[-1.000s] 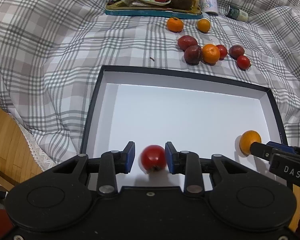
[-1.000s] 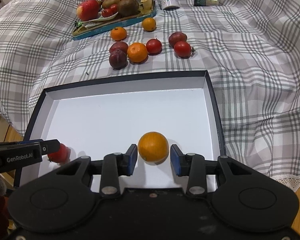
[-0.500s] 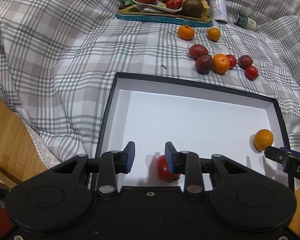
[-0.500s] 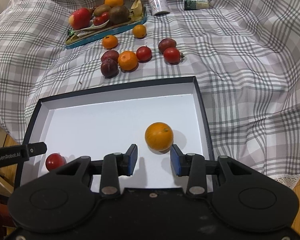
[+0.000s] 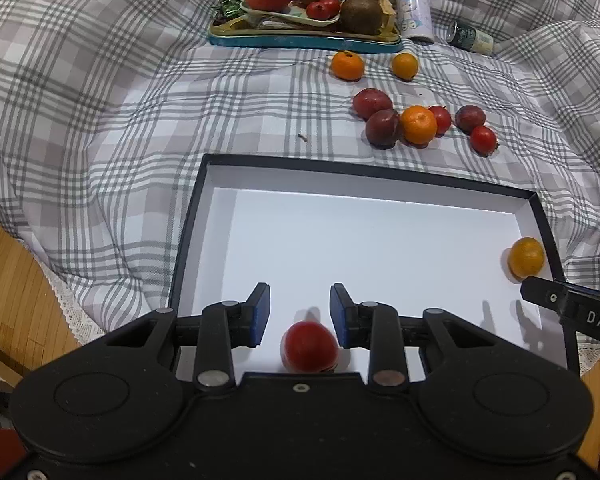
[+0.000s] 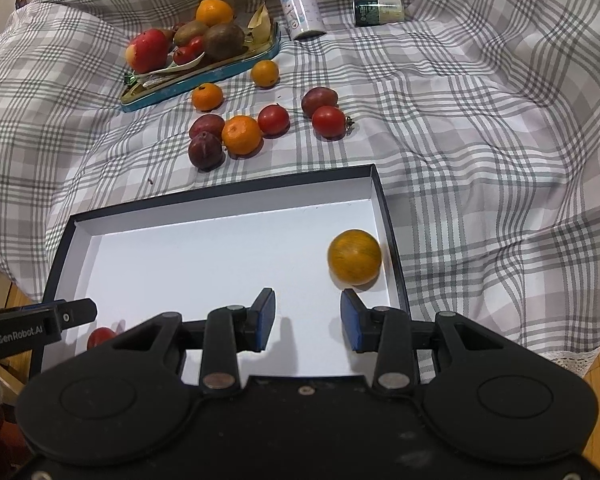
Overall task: Organize fruits
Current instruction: 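Open both grippers to release the tomato and tangerine into the box, then grasp a dark red plum with the left gripper while the right grasps another red tomato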
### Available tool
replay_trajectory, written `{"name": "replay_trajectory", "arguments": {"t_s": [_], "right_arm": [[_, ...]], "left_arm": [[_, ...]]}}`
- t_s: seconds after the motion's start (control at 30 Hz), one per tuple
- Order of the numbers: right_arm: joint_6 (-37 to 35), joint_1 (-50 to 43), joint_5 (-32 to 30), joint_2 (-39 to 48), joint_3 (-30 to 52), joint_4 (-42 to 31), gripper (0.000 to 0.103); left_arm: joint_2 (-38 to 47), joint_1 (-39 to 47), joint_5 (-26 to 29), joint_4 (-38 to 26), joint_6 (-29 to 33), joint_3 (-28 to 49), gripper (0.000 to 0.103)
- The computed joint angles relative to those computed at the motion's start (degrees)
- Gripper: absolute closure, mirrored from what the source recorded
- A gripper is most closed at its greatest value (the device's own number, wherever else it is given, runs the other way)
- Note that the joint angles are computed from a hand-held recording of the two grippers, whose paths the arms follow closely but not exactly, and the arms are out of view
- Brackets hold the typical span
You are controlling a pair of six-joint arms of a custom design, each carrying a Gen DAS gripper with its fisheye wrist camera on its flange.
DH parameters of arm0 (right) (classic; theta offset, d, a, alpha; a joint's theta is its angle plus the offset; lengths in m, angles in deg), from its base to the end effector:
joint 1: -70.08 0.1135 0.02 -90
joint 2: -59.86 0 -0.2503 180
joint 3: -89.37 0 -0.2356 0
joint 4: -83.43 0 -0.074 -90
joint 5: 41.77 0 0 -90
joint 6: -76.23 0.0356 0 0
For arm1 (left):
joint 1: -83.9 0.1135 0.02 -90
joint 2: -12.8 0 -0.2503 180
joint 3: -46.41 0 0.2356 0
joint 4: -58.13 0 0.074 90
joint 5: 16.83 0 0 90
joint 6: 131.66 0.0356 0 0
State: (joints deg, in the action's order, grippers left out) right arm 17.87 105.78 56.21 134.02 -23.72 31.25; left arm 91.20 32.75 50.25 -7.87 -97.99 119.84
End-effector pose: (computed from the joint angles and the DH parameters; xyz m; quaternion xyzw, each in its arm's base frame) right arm 0.1986 0.1366 0.2305 -0.0158 0.9623 0.0899 0.2561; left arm 0.1608 -0.1776 0.2373 -0.0765 0.9641 -0.0147 0.2538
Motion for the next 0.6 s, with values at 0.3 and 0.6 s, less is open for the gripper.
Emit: {"name": "replay_trajectory", "arguments": {"t_s": [0.3, 0.6], "right_arm": [[-0.77, -2.62, -0.77, 1.45, 1.04, 1.76, 0.063], [-3.67, -6.73, -1.1, 5.65, 4.53, 5.04, 0.063]], "left_arm": [[2.91, 0.97, -0.09, 1.5, 3.71, 2.86, 0.062], [8.0, 3.45, 0.42, 3.8, 8.84, 7.64, 0.062]]}}
